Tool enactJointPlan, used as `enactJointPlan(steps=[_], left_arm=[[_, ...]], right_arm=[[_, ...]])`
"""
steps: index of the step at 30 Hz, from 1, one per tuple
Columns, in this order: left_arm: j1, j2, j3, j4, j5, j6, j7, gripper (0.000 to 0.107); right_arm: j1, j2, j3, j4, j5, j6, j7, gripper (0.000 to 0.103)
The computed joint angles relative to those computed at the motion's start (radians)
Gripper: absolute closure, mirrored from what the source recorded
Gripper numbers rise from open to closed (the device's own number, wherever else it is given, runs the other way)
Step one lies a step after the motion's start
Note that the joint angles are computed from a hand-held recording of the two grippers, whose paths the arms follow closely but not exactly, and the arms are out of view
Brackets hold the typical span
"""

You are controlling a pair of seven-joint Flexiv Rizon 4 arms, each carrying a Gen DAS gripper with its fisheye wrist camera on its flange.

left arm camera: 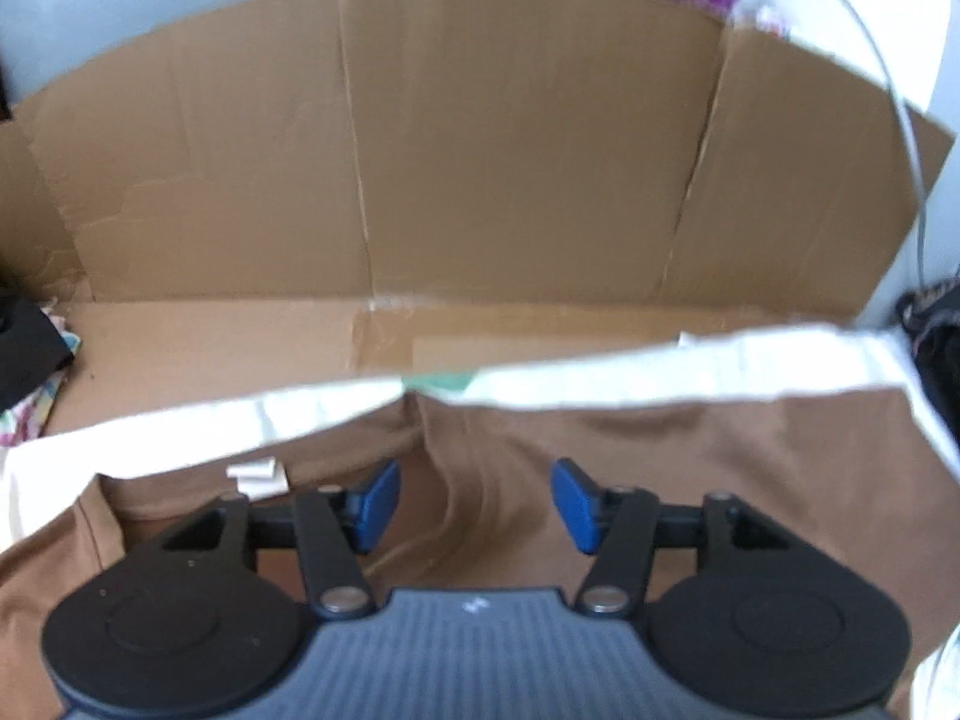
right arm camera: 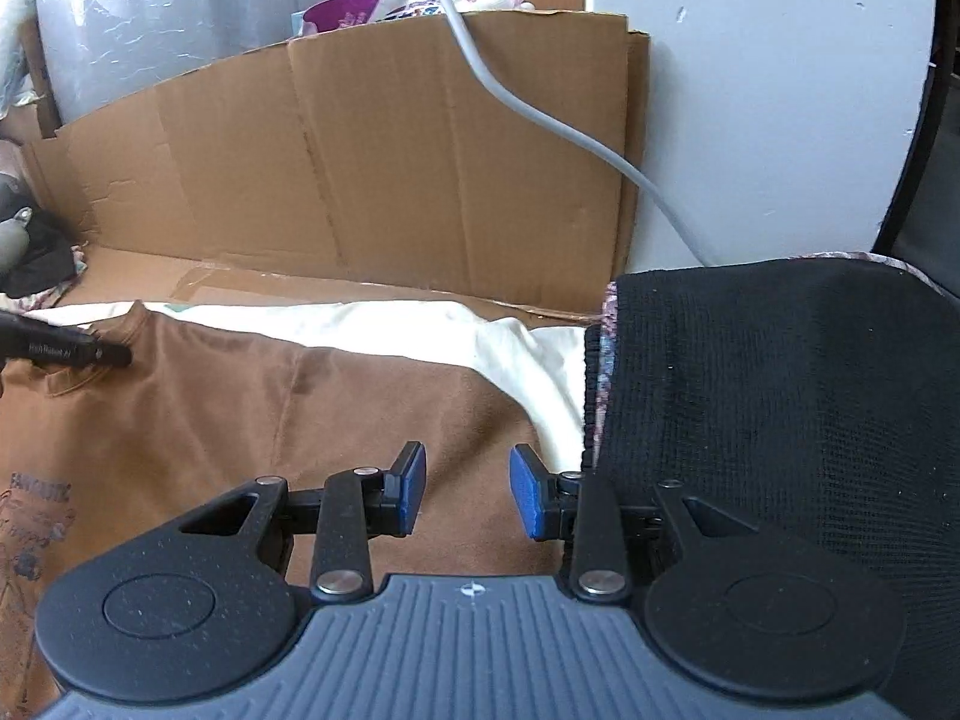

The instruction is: Fold clothes

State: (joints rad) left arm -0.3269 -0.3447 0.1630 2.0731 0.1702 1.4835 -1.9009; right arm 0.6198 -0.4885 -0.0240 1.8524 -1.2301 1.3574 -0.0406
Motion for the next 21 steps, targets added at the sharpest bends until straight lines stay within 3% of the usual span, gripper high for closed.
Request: enactJointPlan(steps=[2, 5, 7, 9, 11, 14, 16, 19, 21], left_arm=[[0.035, 0.0, -0.034, 0.019, -0.028, -0.003, 0.032, 0.084], [0.014, -0.008, 0.0, 0.02, -0.019, -0.004, 0.012, 0.101], [-0.026, -0.014, 0.057, 0.003, 0.02, -0.02, -0.035, 0.101], [0.01, -0.014, 0.024, 0.008, 0.003, -0.029, -0.017, 0.101], [-0.01, -0.022, 0.047, -0.014, 0.033, -0.061, -0.03, 0.09], [-0.095, -0.029, 0.139, -0.069, 0.15, -0.113, -0.141, 0.071], [-0.153, -0.028, 0.197, -0.112, 0.255, -0.146, -0.244, 0.07], [-0.17, -0.025, 0.193, -0.157, 0.352, -0.154, -0.295, 0.07], [-0.124, -0.023, 0.125, -0.169, 0.343, -0.137, -0.256, 0.069]], right_arm=[[-0.002, 0.0, 0.0, 0.004, 0.006, -0.001, 0.01, 0.065], [-0.003, 0.004, 0.001, 0.016, 0.005, 0.0, 0.01, 0.065], [-0.004, 0.007, -0.001, 0.024, -0.002, 0.004, 0.019, 0.065], [-0.006, 0.009, -0.001, 0.031, -0.01, 0.007, 0.027, 0.065], [-0.007, 0.011, -0.001, 0.04, -0.026, 0.011, 0.037, 0.065], [-0.013, 0.012, -0.001, 0.049, -0.067, 0.035, 0.053, 0.065], [-0.019, 0.011, 0.003, 0.057, -0.093, 0.05, 0.061, 0.065], [-0.028, 0.011, 0.023, 0.075, -0.085, 0.066, 0.048, 0.065], [-0.026, 0.015, 0.025, 0.089, -0.084, 0.069, 0.057, 0.065]])
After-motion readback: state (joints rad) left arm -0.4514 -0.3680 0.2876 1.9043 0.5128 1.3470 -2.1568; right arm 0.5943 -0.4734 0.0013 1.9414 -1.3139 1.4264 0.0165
